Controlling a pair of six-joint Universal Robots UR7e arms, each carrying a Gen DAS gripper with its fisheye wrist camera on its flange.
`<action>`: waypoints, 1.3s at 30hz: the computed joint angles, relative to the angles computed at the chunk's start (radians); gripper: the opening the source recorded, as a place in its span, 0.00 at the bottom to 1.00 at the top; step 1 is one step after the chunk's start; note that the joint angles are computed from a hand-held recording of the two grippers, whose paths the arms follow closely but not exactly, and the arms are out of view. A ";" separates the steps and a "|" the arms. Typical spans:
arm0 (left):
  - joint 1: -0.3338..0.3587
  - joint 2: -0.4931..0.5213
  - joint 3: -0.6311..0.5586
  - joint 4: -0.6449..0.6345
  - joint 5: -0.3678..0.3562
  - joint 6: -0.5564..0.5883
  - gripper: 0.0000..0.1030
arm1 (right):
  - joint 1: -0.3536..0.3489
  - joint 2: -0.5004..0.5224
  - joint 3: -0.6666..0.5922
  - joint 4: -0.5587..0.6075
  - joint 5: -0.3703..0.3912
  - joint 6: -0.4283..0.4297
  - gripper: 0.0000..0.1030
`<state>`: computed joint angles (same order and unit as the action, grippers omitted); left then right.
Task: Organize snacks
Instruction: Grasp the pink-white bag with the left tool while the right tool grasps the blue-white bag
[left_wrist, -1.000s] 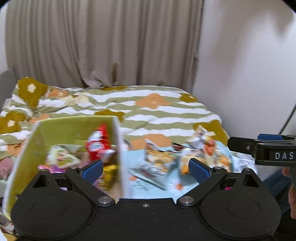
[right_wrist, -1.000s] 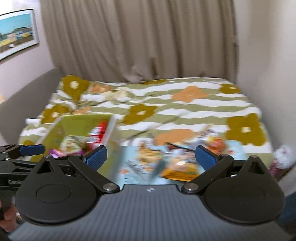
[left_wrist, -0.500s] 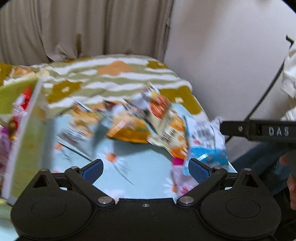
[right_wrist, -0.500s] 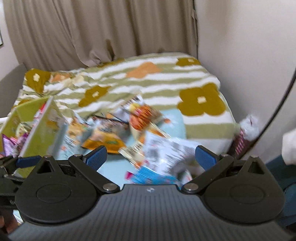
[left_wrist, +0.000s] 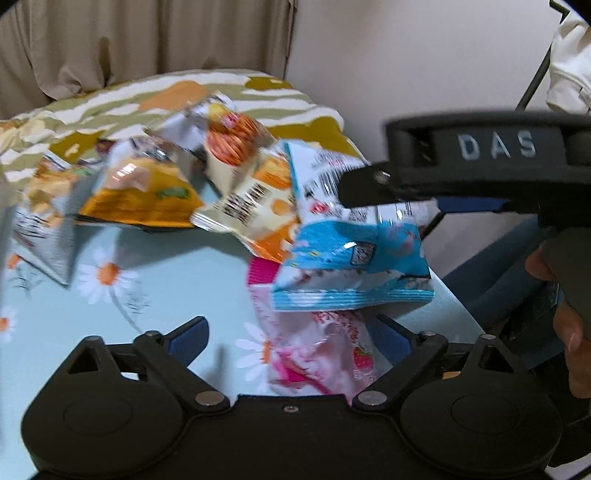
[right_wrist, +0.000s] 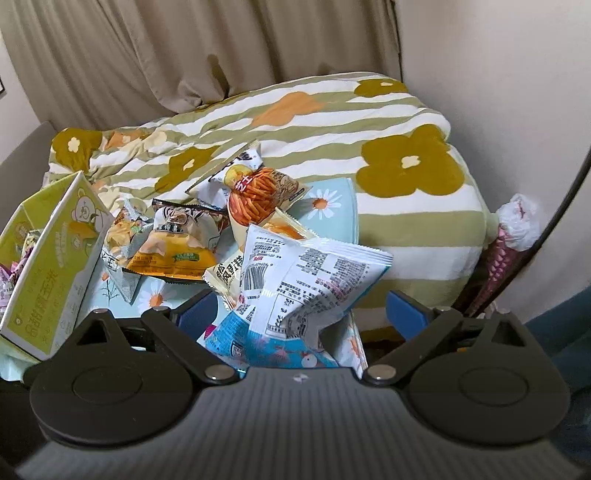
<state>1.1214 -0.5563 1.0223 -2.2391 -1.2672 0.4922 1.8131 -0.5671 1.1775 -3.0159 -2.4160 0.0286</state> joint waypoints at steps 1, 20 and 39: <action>0.000 0.007 -0.002 0.006 0.001 -0.001 0.89 | -0.004 0.004 -0.006 0.008 0.006 -0.005 1.00; 0.008 0.027 0.003 -0.009 0.007 -0.009 0.49 | -0.045 0.022 -0.046 0.077 0.086 -0.043 1.00; 0.022 -0.002 0.007 -0.086 0.141 -0.031 0.48 | -0.059 0.036 -0.066 0.105 0.109 -0.106 1.00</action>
<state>1.1438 -0.5584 1.0295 -2.3247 -1.1263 0.4614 1.7543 -0.5306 1.1117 -2.9107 -2.3069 -0.0775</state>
